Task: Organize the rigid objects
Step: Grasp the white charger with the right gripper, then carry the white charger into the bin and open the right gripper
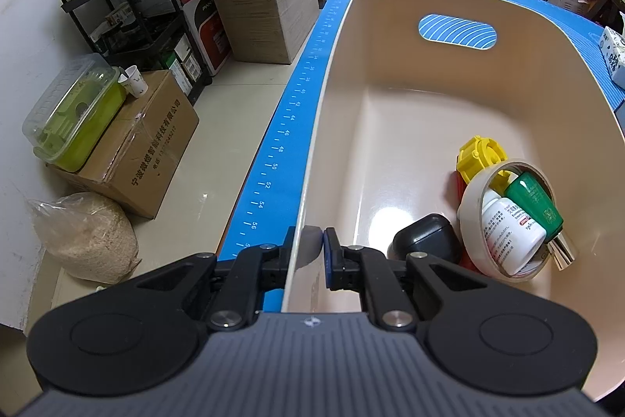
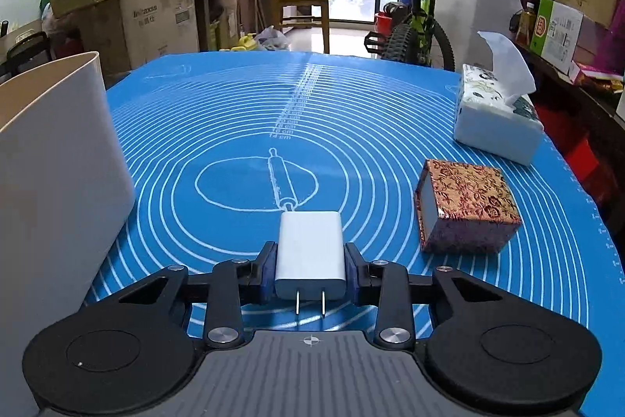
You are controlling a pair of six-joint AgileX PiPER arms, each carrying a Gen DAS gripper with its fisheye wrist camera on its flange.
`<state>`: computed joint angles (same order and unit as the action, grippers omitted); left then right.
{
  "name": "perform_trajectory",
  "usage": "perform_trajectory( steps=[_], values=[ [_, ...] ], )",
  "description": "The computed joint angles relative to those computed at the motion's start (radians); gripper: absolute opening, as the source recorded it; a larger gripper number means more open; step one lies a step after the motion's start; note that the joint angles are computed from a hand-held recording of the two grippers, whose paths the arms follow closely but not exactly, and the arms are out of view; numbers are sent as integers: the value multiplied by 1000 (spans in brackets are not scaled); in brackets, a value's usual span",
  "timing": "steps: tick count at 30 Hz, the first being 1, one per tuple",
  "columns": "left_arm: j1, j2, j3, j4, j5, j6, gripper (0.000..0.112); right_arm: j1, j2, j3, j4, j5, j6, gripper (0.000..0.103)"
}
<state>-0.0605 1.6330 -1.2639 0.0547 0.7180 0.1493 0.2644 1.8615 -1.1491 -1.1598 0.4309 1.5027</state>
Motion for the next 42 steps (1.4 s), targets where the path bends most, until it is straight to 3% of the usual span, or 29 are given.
perform_trajectory(
  steps=[14, 24, 30, 34, 39, 42],
  values=[
    [0, 2, -6, 0, 6, -1, 14, 46, -163, 63, -140, 17, 158, 43],
    [-2, 2, -3, -6, 3, 1, 14, 170, -260, 18, -221, 10, 197, 43],
    [-1, 2, -3, -6, 3, 2, 14, 255, -241, -56, -90, -23, 17, 43],
    [-1, 2, -3, -5, 3, 2, 14, 297, -199, -121, 100, -31, -206, 43],
    [-1, 2, -3, -6, 4, 3, 14, 332, -133, -203, 371, 9, -509, 43],
    [0, 2, -3, -7, 4, 4, 14, 352, -109, -227, 451, 37, -605, 43]
  ],
)
